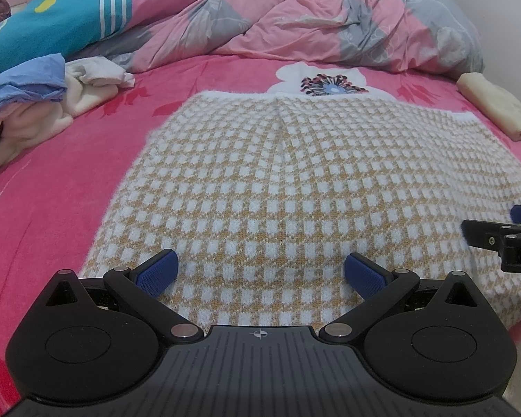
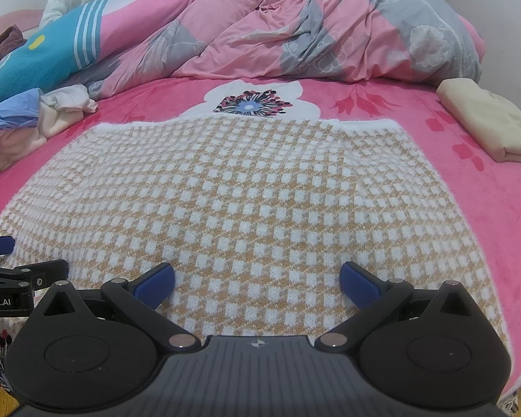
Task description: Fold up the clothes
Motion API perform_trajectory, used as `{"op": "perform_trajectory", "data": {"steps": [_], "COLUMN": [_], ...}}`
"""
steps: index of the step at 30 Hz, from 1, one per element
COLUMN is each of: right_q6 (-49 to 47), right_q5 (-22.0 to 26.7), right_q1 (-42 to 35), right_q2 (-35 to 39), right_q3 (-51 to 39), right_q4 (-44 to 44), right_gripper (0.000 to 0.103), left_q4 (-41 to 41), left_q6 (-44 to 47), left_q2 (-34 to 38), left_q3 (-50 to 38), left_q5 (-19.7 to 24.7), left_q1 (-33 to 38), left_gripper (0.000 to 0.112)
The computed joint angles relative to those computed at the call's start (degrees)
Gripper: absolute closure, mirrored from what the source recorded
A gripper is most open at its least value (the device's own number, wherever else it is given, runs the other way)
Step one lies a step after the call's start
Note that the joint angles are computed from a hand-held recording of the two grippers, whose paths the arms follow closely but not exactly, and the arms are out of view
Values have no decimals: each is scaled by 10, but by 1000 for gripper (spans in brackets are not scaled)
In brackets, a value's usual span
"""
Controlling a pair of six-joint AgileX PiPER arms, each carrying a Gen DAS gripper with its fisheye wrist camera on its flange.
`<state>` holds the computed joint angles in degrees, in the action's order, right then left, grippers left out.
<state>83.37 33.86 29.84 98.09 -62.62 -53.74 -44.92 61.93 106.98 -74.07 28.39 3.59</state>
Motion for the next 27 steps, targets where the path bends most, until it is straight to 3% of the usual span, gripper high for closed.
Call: {"op": "perform_trajectory", "data": {"steps": [7, 14, 18, 21, 27], "right_q6": [3, 16, 18, 27, 43], "right_q5": [-1, -1, -1, -1, -8], "right_q1": [0, 3, 3, 5, 7], "right_q2": [-1, 0, -1, -1, -5], "right_q3": [2, 5, 6, 10, 20], "right_q4": [-3, -13, -15, -26, -46], "right_gripper": [0, 0, 0, 0, 0], "left_q4": [-58, -151, -133, -60, -78], "left_q6": [54, 181, 163, 72, 75], "left_q2": [-12, -34, -11, 29, 36], "left_q3": [2, 29, 10, -25, -33], "left_q5": [21, -31, -44, -31, -8], "left_q1": [16, -6, -24, -29, -17], "left_gripper": [9, 9, 9, 9, 9]}}
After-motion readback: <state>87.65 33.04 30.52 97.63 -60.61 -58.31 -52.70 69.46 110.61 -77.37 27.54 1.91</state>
